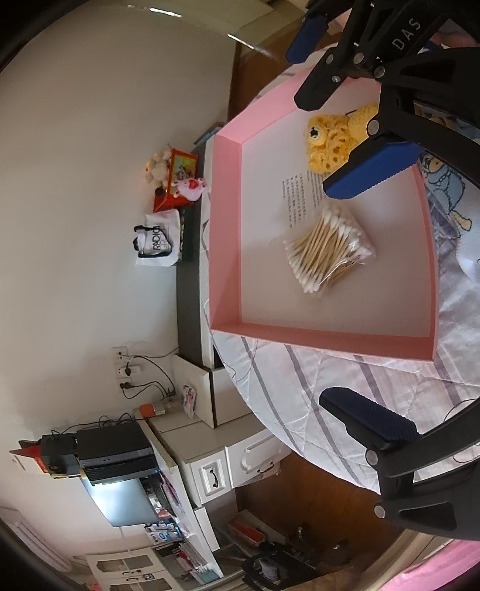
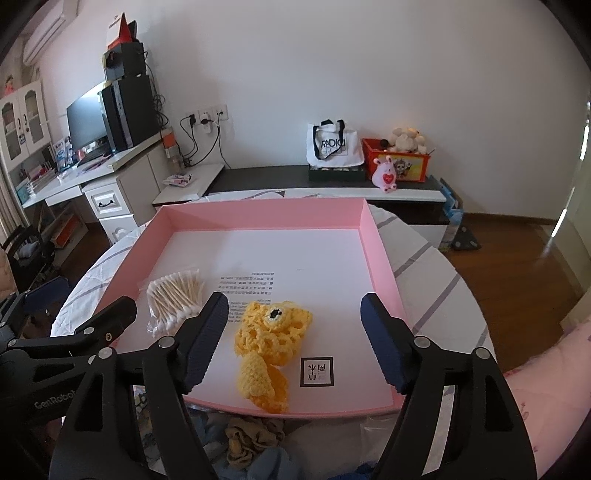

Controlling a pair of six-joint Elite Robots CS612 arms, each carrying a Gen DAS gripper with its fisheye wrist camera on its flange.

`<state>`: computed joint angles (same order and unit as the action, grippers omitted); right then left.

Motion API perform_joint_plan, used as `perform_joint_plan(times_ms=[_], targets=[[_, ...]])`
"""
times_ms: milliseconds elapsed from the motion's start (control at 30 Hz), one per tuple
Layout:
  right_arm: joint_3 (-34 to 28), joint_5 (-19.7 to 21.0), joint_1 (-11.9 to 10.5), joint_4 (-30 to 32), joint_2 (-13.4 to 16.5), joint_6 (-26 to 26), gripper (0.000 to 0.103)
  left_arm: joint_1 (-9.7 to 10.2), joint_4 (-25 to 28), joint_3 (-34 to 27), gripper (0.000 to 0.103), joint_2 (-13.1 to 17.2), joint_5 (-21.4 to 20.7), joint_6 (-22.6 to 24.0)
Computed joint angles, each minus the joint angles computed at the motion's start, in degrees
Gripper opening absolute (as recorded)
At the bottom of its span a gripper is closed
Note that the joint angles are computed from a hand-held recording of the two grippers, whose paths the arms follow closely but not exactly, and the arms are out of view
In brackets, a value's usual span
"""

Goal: Organize soft objects
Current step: 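Withdraw both open tools back from the pink box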

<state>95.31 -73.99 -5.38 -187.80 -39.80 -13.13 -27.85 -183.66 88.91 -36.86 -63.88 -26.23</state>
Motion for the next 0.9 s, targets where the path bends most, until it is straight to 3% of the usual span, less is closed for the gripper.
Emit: perform_joint_plan(times_ms=[233,667,900], targets=[[1.21,0.46,-0.2,-1.04,-0.8,0.13,0.076,-0.79,-1.44,2.4,0.102,-1.36,1.6,-0.46],[7.27,0.68,-1.24,-8.54,-4.17,1.32,0.103,-3.66,-7.09,10.5,0.103,-5.37,6.0,-2.3],[11.59,0.97,-2.12,-12.26,-6.78,1.53,0.103,-6.17,-12.93,16.95,0.103,-8.35,8.42,-3.08]])
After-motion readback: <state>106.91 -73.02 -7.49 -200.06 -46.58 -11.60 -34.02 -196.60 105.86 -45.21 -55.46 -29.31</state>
